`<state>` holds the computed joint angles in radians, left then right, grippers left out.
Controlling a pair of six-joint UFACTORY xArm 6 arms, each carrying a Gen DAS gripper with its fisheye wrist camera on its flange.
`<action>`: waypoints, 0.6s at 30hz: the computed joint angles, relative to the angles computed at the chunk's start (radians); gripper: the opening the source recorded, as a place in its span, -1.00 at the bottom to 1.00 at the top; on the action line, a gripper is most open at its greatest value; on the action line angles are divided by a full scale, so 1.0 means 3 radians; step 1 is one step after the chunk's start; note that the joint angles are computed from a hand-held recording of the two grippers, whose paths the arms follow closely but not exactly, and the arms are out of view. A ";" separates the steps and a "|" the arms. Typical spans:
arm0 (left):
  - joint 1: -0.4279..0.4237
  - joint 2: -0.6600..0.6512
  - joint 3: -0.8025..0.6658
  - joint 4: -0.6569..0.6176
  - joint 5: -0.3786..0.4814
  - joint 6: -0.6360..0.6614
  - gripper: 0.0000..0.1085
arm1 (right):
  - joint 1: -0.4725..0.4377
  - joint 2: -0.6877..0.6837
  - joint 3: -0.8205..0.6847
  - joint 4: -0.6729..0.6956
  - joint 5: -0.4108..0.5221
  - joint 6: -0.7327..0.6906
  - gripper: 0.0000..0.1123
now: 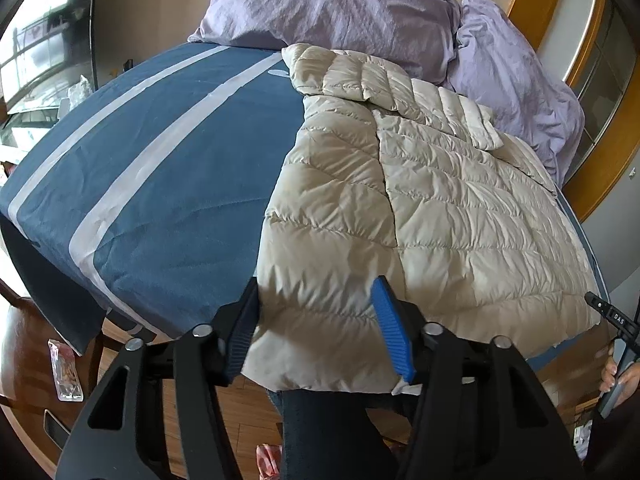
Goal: Fold large clothes
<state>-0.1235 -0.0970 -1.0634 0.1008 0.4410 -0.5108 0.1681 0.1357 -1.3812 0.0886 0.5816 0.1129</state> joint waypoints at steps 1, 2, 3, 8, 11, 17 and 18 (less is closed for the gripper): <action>0.0006 -0.0004 0.0005 -0.0042 -0.0004 0.0050 -0.10 | 0.0001 -0.0019 0.0039 0.0029 -0.0047 -0.0019 0.06; -0.0001 -0.0002 0.0003 -0.0059 0.0000 0.0051 -0.14 | -0.0001 -0.0029 0.0056 0.0037 -0.0068 -0.0023 -0.01; -0.0005 0.0000 -0.0001 -0.0056 0.0006 0.0033 -0.20 | -0.0004 -0.0032 0.0064 0.0055 -0.0080 -0.0032 -0.17; -0.0025 0.0001 -0.0002 -0.0102 0.0025 0.0005 -0.54 | -0.0022 -0.0032 0.0058 0.0310 -0.0075 -0.0147 -0.68; -0.0035 -0.0007 0.0005 -0.0097 0.0037 -0.0029 -0.74 | -0.0023 -0.0048 0.0071 0.0370 -0.0120 -0.0170 -0.83; -0.0062 -0.0023 -0.0035 0.0062 0.0051 -0.0137 -0.91 | 0.0008 -0.0097 0.0058 0.0276 -0.0305 -0.0109 -0.90; -0.0060 -0.0029 -0.0047 0.0079 0.0043 -0.0141 -0.92 | 0.0011 -0.0100 0.0032 0.0255 -0.0337 -0.0096 -0.90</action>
